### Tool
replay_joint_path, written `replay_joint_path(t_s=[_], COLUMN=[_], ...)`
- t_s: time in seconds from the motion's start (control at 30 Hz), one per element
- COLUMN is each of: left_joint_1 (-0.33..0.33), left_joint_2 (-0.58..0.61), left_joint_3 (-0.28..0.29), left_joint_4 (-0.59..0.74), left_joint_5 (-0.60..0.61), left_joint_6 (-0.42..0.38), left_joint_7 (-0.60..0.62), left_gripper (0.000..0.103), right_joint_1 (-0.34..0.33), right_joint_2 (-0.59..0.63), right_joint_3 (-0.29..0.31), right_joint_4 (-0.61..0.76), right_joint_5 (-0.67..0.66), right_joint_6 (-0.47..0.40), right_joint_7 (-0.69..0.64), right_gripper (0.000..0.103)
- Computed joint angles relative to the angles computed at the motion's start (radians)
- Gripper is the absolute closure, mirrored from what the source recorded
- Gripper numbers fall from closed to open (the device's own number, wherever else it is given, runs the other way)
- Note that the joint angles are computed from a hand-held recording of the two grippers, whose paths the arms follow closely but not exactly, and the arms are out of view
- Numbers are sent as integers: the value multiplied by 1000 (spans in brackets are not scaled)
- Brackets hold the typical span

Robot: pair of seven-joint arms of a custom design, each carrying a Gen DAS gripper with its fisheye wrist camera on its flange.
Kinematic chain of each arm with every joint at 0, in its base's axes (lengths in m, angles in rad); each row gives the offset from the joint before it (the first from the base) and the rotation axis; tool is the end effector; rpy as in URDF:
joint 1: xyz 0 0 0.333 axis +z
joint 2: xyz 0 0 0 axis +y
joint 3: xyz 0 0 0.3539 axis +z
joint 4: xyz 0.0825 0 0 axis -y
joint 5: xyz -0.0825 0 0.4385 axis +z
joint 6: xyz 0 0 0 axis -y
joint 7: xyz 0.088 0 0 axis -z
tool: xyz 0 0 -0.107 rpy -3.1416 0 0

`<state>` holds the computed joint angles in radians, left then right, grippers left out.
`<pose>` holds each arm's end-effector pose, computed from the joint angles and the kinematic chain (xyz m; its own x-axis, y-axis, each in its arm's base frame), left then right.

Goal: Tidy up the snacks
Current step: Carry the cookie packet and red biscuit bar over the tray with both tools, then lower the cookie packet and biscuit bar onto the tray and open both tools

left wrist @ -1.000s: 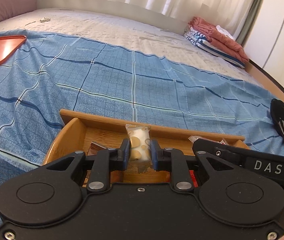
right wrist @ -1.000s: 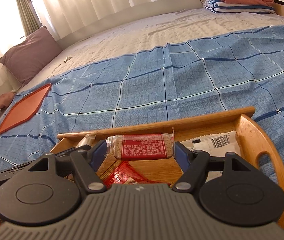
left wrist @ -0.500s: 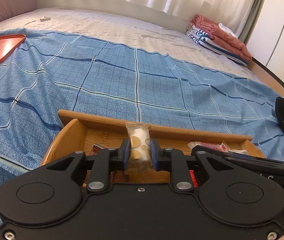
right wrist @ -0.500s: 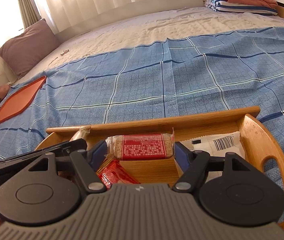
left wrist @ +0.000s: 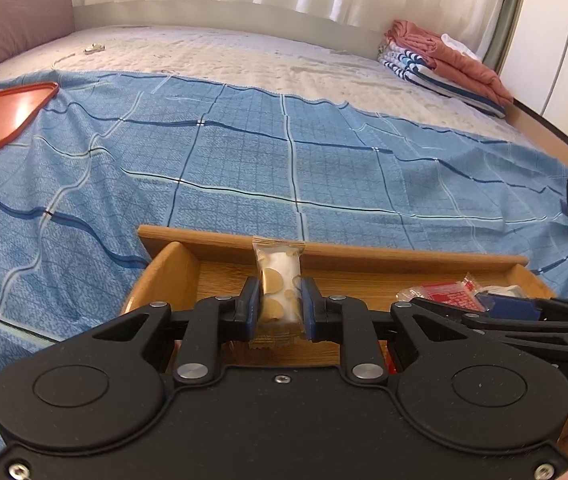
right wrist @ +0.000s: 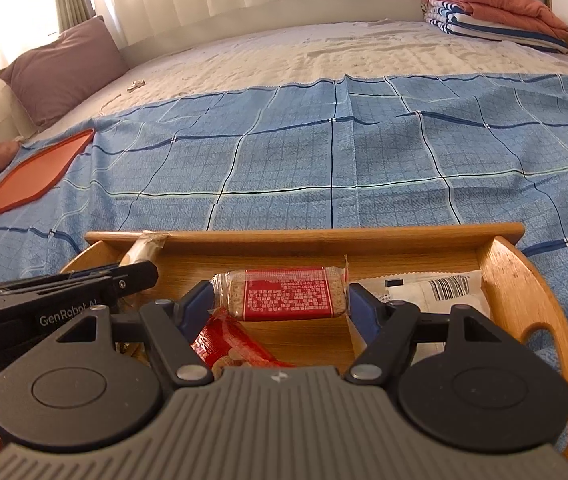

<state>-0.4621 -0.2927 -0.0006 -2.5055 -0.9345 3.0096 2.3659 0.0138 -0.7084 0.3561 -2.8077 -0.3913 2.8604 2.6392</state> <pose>0.4716 -0.1695 0.4635 -0.4307 -0.8863 0.1703 -0.6545 0.1768 -0.7351 0.3616 0.1619 0.4644 -0.2635 -0.9456 -0.1909 -0.6354 0.3190 -0.7032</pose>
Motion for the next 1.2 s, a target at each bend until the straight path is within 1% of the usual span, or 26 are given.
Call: replay_joint_path(t_s=[0.23,0.67,1.03,1.13,1.2], left_joint_1=[15,-12,-26,-33,-25], left_joint_2=[2,5,-3,-10,-15], left_joint_3=[-7,21,25,30,24], left_joint_4=[-9,-20,-38,-45,-51], left_joint_5=[44,77,136,166,197], left_joint_6=[15,35,67,73,79], left_joint_7=[-30,-46,-84,-105,-137], left_gripper=[81,81,80,77,73], right_joint_1=[1,-7,-3,-4,-12], right_joint_2=[24,48,37,31,25], right_joint_3=[6,20,25,27,35], right_joint_4=[18,27,19,17,17], right_joint_5=[-16,-64,-83,-84,-87], right_joint_6=[-10,-13,-9,-11,-16], right_joint_7=[-9,11,29,35,44], right_gripper=[29,27,25,20,18])
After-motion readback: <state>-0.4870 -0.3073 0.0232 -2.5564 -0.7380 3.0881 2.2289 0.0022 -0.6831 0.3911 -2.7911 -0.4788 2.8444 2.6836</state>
